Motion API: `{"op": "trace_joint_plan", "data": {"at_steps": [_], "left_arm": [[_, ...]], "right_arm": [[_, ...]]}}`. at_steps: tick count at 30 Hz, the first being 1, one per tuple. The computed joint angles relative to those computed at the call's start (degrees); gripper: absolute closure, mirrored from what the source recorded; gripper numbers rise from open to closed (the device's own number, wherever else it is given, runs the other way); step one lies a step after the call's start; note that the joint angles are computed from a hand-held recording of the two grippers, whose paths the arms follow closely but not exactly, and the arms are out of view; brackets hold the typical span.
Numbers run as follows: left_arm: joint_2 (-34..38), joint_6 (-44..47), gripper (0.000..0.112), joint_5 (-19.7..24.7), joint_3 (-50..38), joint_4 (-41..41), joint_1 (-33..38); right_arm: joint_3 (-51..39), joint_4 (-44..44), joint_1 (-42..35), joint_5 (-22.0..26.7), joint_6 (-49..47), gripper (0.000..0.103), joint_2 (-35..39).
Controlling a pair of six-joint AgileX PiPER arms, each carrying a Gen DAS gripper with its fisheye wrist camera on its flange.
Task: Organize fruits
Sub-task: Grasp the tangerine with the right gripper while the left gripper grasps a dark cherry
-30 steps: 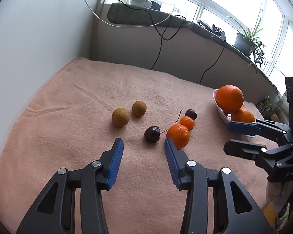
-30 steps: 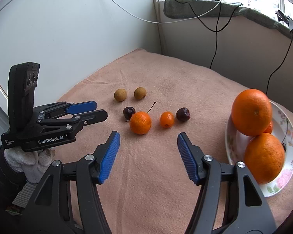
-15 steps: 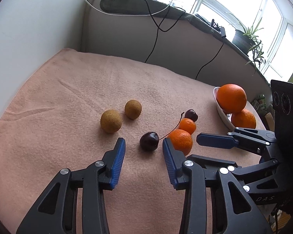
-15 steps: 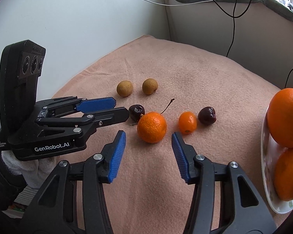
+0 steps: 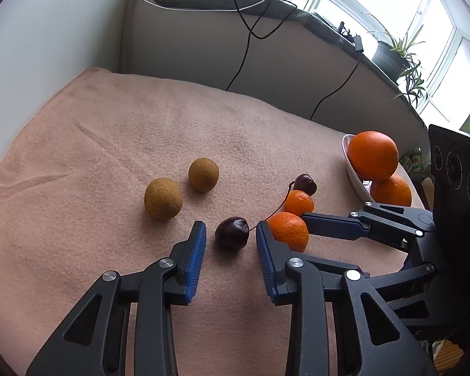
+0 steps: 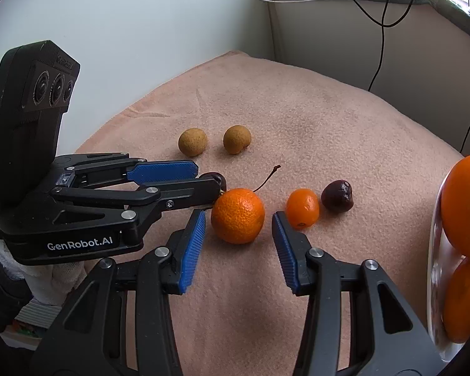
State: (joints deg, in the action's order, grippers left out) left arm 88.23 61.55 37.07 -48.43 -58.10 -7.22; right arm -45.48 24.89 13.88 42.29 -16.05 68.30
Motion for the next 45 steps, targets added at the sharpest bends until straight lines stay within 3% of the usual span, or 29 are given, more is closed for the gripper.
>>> {"op": "trace_joint_plan", "data": {"at_steps": [5, 9, 25, 36, 45], "left_arm": [[1.38, -1.0, 0.085, 0.83, -0.94, 0.87, -0.29], [1.92, -0.81, 0.09, 1.46, -1.22, 0.28, 0.03], [0.98, -0.57, 0.09, 0.78, -0.5, -0.81, 0.74], [-0.96, -0.33, 0.091, 1.28, 0.23, -1.33, 2.33], [-4.34, -0.83, 0.091, 2.87, 0.75, -2.02, 2.12]], "right_arm": [[-0.28, 0.85, -0.58, -0.02, -1.31, 0.057, 0.61], [-0.48, 2.71, -1.46, 0.38, -3.53, 0.064, 1.13], [-1.79, -1.9, 1.9, -0.67, 0.16, 0.066, 2.09], [0.71, 5.97, -4.35, 0.9, -6.41, 0.067, -0.41], [0.94, 8.22, -11.42, 7.24, -9.58, 0.067, -7.84]]}}
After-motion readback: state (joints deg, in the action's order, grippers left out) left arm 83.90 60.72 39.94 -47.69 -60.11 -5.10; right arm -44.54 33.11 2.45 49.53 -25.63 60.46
